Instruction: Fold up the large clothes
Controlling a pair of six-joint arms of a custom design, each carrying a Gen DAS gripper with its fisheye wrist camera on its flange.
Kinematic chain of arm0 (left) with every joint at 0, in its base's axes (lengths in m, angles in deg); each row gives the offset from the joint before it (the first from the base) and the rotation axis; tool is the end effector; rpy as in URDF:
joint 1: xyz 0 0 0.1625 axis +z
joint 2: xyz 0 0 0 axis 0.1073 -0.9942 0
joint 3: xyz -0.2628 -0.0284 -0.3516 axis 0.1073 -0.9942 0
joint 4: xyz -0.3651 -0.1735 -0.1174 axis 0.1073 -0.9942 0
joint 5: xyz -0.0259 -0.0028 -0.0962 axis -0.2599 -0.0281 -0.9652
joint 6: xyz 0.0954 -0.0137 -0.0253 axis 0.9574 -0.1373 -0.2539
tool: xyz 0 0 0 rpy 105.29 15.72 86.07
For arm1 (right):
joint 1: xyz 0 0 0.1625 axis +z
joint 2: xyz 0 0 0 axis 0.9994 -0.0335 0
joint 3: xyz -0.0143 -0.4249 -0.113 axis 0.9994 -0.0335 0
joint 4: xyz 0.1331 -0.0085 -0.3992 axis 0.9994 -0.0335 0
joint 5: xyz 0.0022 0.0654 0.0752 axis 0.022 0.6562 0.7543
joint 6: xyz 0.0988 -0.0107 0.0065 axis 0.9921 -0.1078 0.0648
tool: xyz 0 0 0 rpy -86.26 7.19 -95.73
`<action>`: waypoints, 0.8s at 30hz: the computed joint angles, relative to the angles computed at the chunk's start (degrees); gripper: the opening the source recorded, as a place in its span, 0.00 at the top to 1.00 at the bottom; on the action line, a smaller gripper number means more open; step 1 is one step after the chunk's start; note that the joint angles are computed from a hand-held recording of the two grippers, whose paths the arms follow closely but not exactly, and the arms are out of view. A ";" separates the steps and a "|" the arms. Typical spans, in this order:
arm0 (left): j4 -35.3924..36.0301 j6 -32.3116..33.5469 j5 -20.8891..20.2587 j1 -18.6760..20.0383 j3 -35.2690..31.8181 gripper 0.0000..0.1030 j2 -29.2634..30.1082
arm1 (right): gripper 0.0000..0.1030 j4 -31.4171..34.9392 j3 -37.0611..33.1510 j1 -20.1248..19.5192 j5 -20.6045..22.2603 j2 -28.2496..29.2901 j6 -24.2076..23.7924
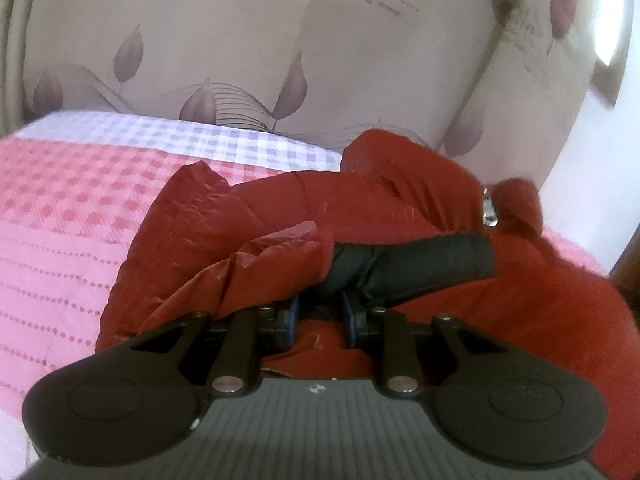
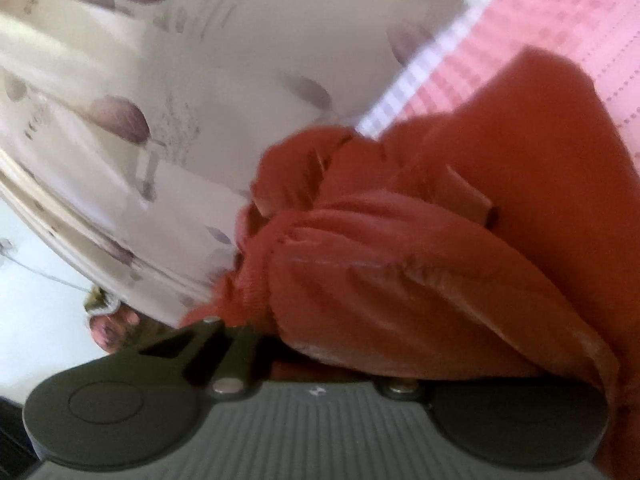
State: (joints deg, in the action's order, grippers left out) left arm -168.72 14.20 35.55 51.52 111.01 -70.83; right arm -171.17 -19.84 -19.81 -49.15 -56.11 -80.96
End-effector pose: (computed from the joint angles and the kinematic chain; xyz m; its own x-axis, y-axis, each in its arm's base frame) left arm -0.2222 -0.7422 0.0027 -0.8677 -0.1547 -0.4725 0.3416 0.5050 -0.7927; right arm -0.1336 -0.8502 0.3131 -0.8845 -0.3648 -0.2909 -0.1525 0.8152 -0.5587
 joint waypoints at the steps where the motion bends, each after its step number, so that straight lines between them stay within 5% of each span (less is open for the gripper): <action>1: 0.38 -0.26 -0.30 0.01 0.19 0.72 -0.28 | 0.99 -0.37 0.53 0.72 -2.78 -0.93 -1.86; 5: 1.30 5.07 3.44 -1.82 -1.20 0.71 0.25 | 0.90 -4.40 4.63 1.53 -3.15 -5.69 -9.11; 7: -0.55 6.66 3.32 -2.72 -0.72 0.57 -0.04 | 0.90 -3.95 4.36 1.55 -2.50 -6.89 -11.60; 10: -5.28 11.43 3.75 -3.83 -1.99 0.39 0.73 | 0.90 -9.49 5.92 2.62 -6.88 -8.10 -14.98; 16: -4.81 18.17 9.03 -3.74 -10.39 0.36 4.11 | 0.90 -22.58 8.78 5.67 -14.92 -6.50 -18.62; 19: 2.43 10.61 11.93 -1.89 -11.78 0.43 3.51 | 0.92 -25.17 7.49 7.41 -22.73 -4.22 -20.11; 22: 6.17 1.22 8.88 0.02 -8.49 0.41 1.09 | 0.93 -27.13 7.55 8.57 -28.70 -2.80 -21.15; 24: 5.76 2.78 9.80 0.12 -9.15 0.41 2.01 | 0.93 -28.95 8.30 8.63 -30.55 -2.14 -21.76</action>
